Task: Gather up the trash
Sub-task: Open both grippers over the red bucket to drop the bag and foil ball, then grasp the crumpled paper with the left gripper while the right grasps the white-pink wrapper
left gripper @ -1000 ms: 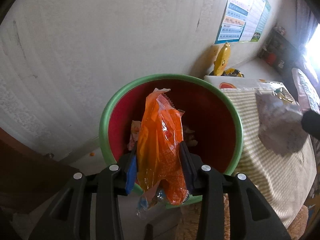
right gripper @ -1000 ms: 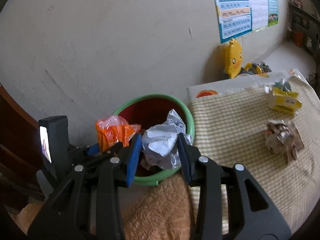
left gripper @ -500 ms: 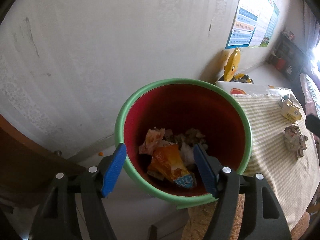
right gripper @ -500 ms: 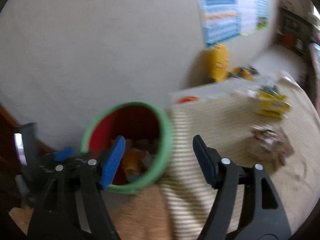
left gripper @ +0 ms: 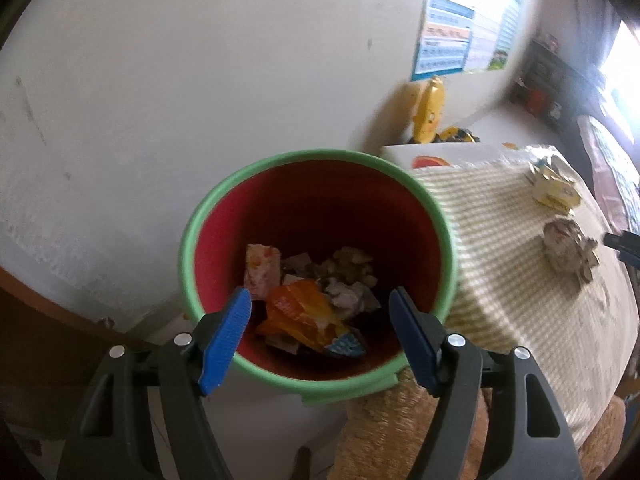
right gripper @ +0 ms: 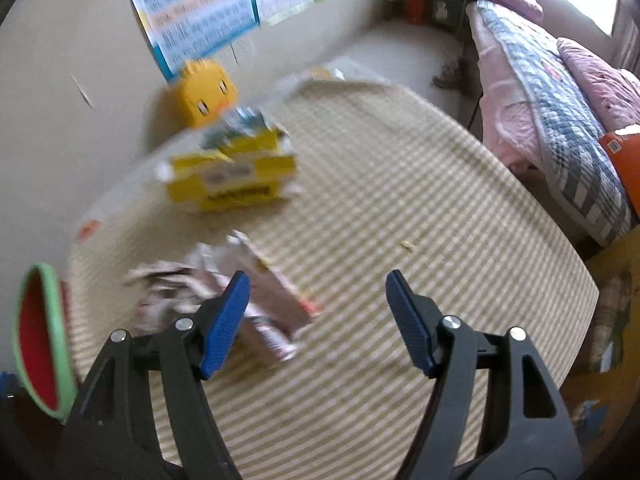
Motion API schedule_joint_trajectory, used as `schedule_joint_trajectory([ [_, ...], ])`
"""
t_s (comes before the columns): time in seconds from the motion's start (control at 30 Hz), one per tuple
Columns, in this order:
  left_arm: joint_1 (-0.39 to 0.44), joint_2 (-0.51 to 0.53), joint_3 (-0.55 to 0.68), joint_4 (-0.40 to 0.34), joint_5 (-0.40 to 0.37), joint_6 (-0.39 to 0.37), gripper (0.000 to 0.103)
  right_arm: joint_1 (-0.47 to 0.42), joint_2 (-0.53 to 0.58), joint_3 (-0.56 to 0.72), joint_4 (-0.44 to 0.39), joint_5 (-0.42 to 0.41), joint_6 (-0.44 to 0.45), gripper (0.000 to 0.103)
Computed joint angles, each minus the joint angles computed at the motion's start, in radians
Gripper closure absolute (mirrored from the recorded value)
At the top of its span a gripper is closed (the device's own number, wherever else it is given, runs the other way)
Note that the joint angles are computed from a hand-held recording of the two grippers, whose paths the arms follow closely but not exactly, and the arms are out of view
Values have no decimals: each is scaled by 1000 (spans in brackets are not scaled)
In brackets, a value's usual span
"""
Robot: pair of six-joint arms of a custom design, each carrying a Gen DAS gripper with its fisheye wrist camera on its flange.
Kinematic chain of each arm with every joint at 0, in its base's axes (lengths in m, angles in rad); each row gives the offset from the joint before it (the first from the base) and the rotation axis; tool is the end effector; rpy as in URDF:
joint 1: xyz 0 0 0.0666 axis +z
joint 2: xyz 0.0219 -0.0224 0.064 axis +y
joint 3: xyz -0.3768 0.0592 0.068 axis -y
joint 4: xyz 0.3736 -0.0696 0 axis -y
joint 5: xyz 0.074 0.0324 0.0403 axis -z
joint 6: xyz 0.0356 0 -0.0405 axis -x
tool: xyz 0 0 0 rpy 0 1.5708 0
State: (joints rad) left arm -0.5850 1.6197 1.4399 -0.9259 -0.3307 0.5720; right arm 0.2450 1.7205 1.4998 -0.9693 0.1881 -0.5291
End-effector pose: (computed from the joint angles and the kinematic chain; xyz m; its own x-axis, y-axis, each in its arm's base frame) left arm 0.4430 -0.2800 0.3405 -0.8435 -0.0554 -0.5342 -0.0663 0.9978 0.0012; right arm 0.5355 0.1266 0.3100 -0.8637 0.2952 -0.4085 0.3071 0.9509 0.0377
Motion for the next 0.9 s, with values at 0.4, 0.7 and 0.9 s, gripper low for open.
schedule_joint_trajectory([
  [0.4, -56, 43, 92, -54, 5, -36, 34, 2, -84, -181, 163, -178, 8, 95],
  [0.7, -153, 249, 354, -40, 169, -150, 30, 35, -439, -507, 195, -142, -127, 95],
  [0.9, -202, 460, 640, -137, 233, -175, 29, 67, -563, -640, 205, -123, -234, 95],
])
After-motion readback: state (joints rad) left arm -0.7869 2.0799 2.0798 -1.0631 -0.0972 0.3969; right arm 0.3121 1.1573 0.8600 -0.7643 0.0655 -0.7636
